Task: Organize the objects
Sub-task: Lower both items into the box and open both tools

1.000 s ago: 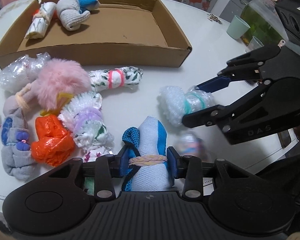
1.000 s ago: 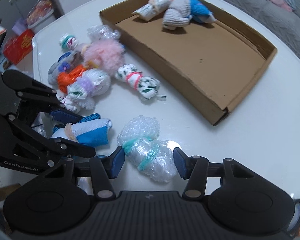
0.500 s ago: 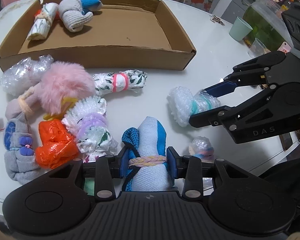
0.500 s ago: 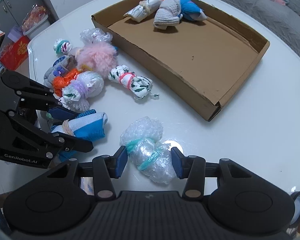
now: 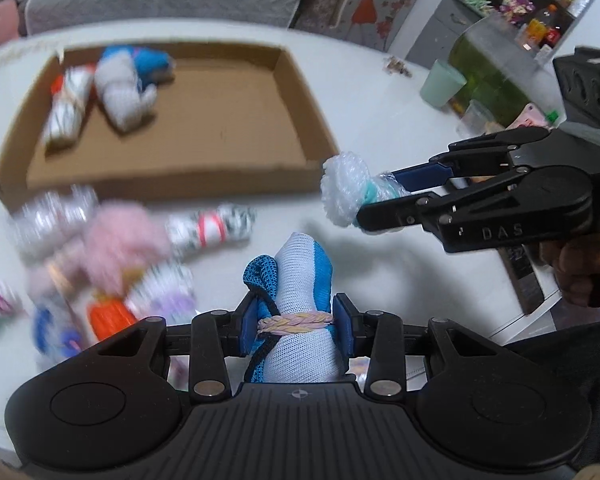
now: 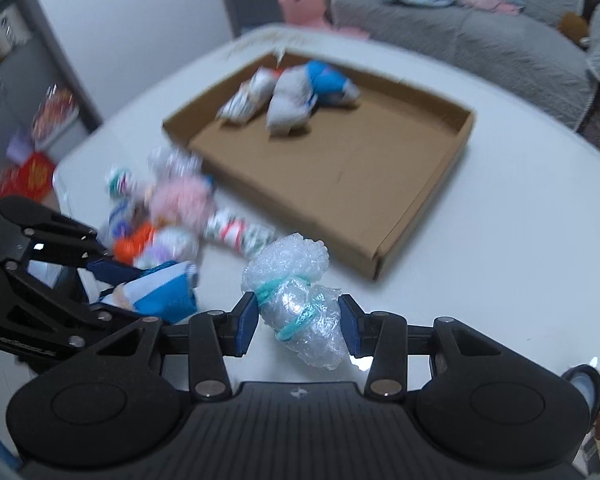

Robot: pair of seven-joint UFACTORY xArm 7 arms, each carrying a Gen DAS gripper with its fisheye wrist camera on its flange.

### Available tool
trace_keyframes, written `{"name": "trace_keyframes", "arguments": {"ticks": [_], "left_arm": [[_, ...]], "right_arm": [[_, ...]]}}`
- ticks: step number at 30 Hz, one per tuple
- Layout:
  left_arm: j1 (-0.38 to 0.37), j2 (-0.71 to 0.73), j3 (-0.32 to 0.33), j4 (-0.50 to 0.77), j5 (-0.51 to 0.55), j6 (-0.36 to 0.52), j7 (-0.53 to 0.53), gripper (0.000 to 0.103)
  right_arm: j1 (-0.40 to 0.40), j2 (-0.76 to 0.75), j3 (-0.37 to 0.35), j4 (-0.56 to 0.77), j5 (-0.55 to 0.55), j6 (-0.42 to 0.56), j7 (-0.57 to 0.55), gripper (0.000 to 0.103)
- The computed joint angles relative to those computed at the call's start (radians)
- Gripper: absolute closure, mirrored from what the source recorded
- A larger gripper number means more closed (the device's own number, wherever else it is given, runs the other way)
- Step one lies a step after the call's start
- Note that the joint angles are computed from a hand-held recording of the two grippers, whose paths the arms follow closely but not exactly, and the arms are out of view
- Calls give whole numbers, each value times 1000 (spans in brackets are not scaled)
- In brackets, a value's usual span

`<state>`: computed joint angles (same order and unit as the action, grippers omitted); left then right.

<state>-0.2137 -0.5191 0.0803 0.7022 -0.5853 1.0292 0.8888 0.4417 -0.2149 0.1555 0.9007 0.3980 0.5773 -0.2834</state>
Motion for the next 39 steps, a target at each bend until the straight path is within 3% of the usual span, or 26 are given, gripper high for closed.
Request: {"name": "trace_keyframes", "arguments": {"ticks": [5,11,16,22,27,39], "left_arm": [[10,112,23,194,-6,-8,55,57],[65,313,-6,421,-1,-105,61,57],[109,444,-48,517,39,-151,76,57],[151,552,-89,550,49,-169,123,57],[166,594,-113,544,123,-204,130,57],[179,646,-136,538,205,-266,100,57]], "right_arm": [[0,23,-6,62,35,-61,22,63],[0,187,32,287,6,-91,72,63],[6,375,73,475,-32,-89,130,63],[32,534,78,611,-151,-20,230,63],[48,627,71,703,-217,38,288,63],[58,709,88,767,-221,77,313,63]]}}
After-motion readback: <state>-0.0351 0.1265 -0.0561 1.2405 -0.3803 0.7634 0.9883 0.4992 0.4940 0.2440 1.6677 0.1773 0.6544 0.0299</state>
